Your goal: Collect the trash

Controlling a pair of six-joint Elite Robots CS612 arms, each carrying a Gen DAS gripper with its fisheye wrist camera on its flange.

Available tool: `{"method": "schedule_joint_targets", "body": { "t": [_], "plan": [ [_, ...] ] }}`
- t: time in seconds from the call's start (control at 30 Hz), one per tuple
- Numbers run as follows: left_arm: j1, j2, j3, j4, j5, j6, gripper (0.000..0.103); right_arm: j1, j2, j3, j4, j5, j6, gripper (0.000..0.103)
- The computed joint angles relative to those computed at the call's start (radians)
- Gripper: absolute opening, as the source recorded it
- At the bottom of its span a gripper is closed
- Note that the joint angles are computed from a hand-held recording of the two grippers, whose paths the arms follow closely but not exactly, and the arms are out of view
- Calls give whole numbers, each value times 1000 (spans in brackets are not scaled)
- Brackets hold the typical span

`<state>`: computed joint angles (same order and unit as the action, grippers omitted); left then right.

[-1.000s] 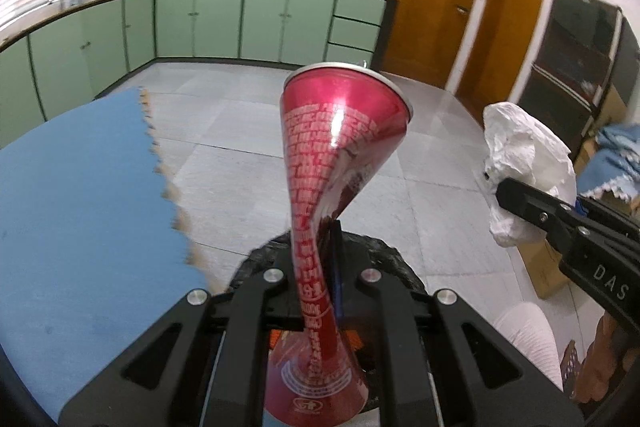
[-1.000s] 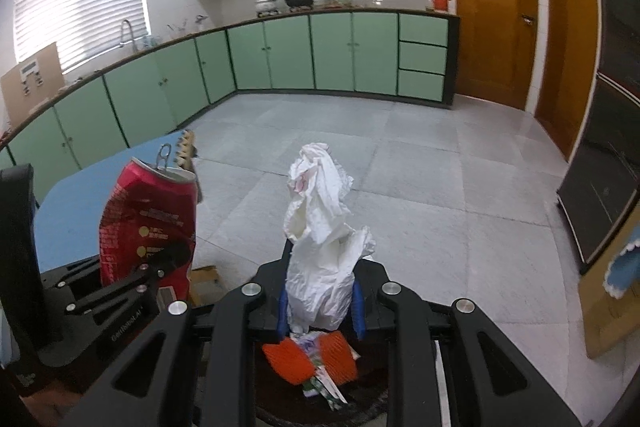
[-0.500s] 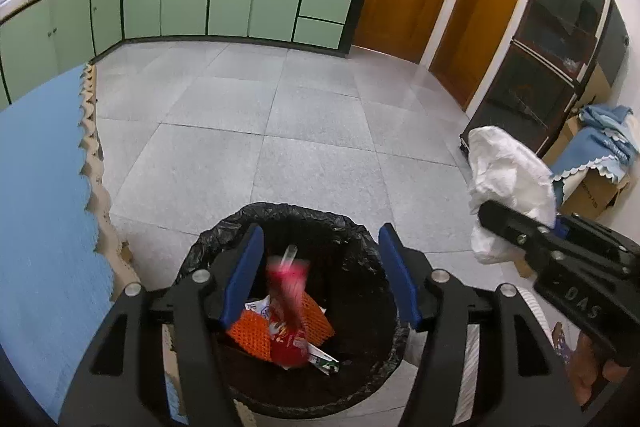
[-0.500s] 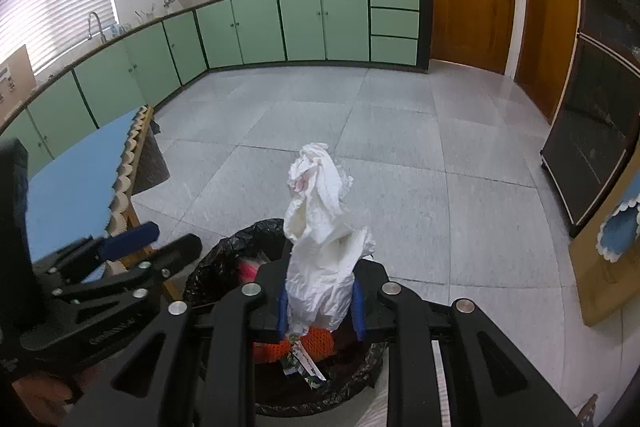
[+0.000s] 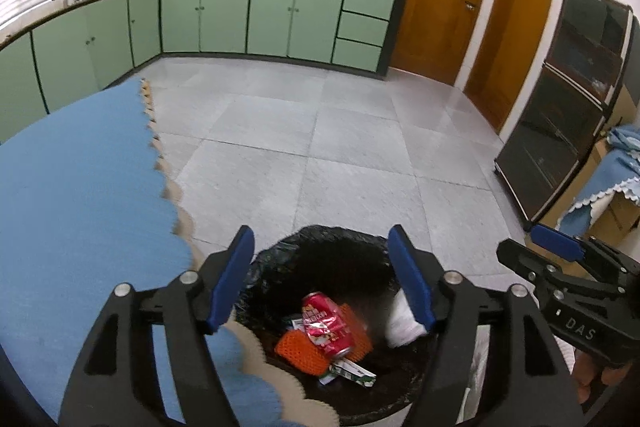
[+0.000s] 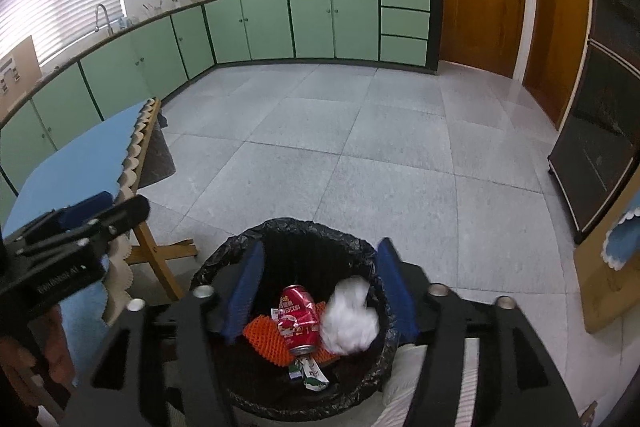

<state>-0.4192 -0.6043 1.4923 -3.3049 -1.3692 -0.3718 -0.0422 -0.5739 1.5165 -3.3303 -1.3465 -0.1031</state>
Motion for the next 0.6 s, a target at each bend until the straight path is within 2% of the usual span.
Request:
{"method": "schedule_joint_targets", "body": {
  "t": [0.23, 0.43, 0.6],
  "plan": [
    [2, -37, 45, -43, 35, -13, 83, 0, -21, 21, -55, -8, 17, 81],
    [-3, -77, 94, -82, 64, -9, 89, 3, -49, 52, -110, -9, 23, 97],
    [-13, -117, 150, -104, 107, -5, 91, 1, -81, 84, -114, 23, 24, 97]
  ]
}}
